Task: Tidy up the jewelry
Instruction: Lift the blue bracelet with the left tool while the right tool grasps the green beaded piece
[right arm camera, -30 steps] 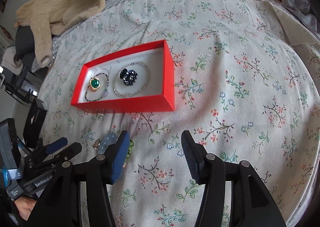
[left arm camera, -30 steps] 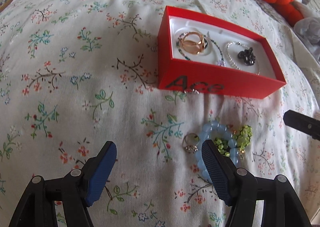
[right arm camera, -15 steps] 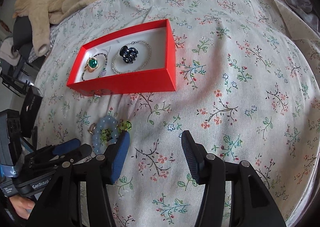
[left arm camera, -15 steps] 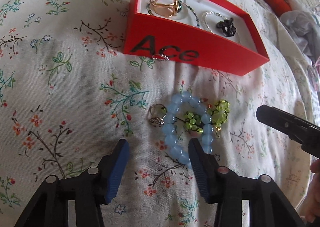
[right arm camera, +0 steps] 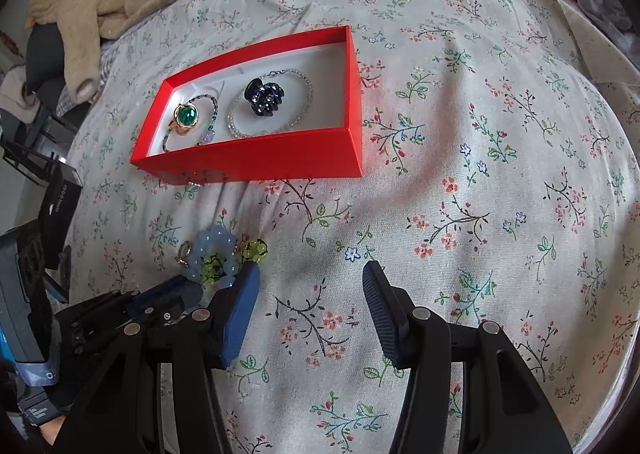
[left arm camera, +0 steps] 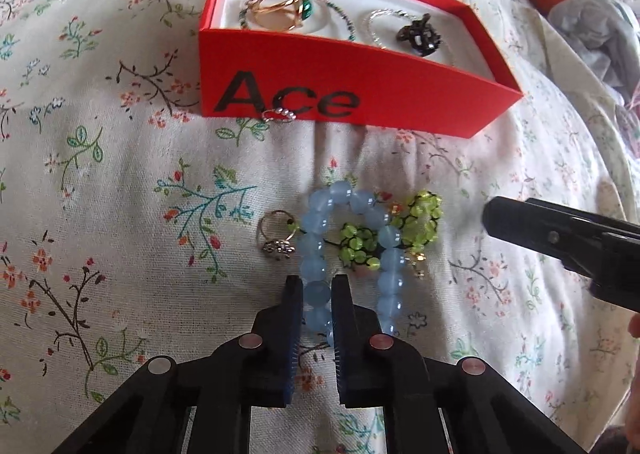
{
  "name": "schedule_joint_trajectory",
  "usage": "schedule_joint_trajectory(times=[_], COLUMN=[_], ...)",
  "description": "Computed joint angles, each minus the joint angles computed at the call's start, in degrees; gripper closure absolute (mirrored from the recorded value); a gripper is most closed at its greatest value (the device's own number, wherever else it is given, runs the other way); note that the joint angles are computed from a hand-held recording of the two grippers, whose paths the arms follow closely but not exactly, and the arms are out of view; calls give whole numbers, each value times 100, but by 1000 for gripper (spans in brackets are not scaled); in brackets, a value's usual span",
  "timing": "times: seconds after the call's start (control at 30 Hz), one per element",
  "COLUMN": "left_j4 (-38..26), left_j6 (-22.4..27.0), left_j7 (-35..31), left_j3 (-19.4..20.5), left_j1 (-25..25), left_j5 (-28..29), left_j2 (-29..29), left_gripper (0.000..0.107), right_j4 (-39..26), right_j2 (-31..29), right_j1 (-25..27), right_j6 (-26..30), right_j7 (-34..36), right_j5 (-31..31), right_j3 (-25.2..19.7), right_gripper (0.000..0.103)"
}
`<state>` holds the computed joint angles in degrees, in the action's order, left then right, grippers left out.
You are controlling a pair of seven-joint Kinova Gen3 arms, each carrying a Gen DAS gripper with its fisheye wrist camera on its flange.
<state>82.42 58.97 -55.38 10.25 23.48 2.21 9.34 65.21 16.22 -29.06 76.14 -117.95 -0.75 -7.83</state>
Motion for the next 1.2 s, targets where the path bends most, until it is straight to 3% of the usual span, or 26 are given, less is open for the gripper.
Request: schedule_joint_trajectory(times=[0.67,0.73,1.0,1.2], left_j4=[406,450,509,516], left_j6=[-746,-789,-750,-692], left_j7=[-751,-742,-669,-575], left_j3=[44,56,36,55], left_j1=[-387,-406,-538,-578], left_j5=[478,467,443,371], left_j2=[-954,-1028,-1151,-1138], left_gripper=[99,99,99,99], right_j4=[43,39,-191,-192], right_j2=[165,182,401,494], right_j1=[54,62,-88,-337], right_j6=[-321,-375,-196,-193], right_j7=[-121,-116,66,-98], right_j5=[-401,-463,-574,-271], right_j3=[-42,-59,-145,-47], right_gripper=[48,57,72,84])
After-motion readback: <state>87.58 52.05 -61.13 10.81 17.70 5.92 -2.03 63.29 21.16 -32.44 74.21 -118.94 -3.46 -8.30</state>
